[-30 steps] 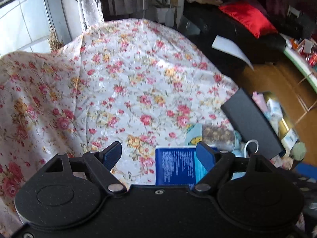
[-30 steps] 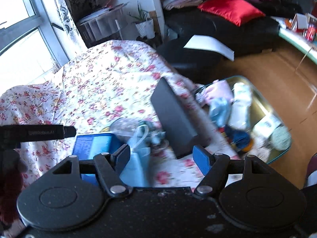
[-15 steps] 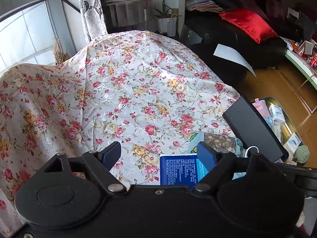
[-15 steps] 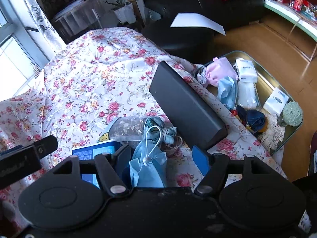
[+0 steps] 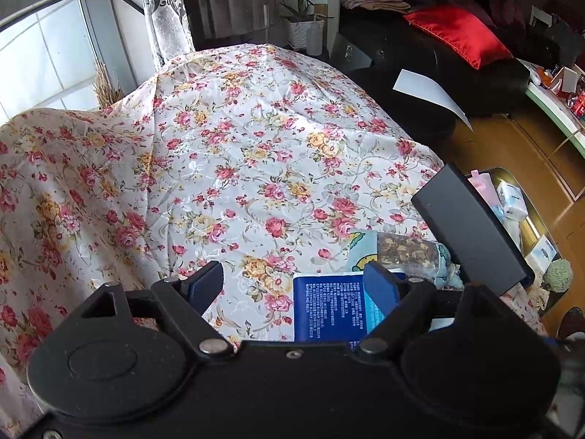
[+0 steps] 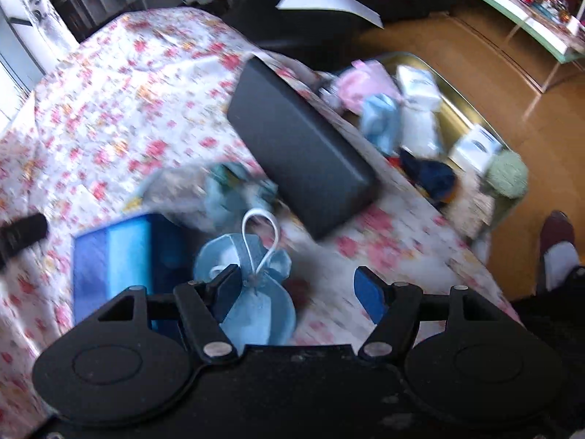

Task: Organize soft objects
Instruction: 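Grasp the blue face mask with the right tool while the left tool approaches the mushroom bag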

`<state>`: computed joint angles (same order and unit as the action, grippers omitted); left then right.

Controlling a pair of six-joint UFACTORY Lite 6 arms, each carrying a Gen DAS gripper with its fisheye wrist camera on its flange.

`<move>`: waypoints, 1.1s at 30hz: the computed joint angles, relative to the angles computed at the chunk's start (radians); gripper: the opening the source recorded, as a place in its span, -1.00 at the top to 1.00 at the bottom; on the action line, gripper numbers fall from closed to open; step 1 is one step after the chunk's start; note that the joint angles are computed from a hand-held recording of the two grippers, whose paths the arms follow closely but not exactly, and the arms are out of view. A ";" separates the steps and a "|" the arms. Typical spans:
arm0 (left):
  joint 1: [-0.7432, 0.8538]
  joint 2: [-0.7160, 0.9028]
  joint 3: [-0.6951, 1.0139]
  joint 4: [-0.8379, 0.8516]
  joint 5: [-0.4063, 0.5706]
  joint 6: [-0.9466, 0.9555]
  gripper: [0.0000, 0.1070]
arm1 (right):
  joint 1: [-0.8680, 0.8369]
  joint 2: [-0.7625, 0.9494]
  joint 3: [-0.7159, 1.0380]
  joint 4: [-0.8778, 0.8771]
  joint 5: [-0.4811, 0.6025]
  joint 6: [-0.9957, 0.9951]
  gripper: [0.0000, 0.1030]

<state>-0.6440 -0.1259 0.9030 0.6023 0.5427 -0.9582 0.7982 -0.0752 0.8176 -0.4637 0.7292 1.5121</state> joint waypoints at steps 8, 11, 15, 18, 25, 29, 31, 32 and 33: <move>0.001 0.011 0.004 -0.032 -0.001 0.030 -0.49 | 0.023 -0.335 -0.229 0.114 0.135 -0.059 -0.32; 0.004 0.011 0.005 -0.040 -0.002 0.037 -0.49 | 0.035 -0.434 -0.251 0.109 0.186 -0.039 -0.32; 0.007 0.011 0.004 -0.041 -0.004 0.042 -0.50 | 0.057 -0.466 -0.207 0.017 0.207 0.031 -0.32; 0.008 0.010 0.003 -0.043 -0.003 0.044 -0.50 | 0.001 -0.453 -0.199 0.030 0.108 -0.033 -0.33; 0.018 0.016 -0.005 -0.031 -0.006 0.027 -0.50 | -0.104 -0.292 -0.171 0.173 -0.085 -0.153 -0.61; 0.029 0.026 -0.004 -0.037 -0.011 0.030 -0.50 | -0.112 -0.181 -0.128 0.183 -0.137 -0.112 -0.68; 0.031 0.028 -0.007 -0.033 -0.012 0.026 -0.50 | -0.096 -0.111 -0.082 0.149 -0.138 -0.059 -0.75; 0.030 0.029 -0.008 -0.027 -0.012 0.021 -0.50 | -0.076 -0.083 -0.060 0.127 -0.130 -0.022 -0.75; 0.029 0.031 -0.008 -0.016 -0.011 0.011 -0.50 | -0.069 -0.043 -0.033 0.108 -0.120 0.000 -0.75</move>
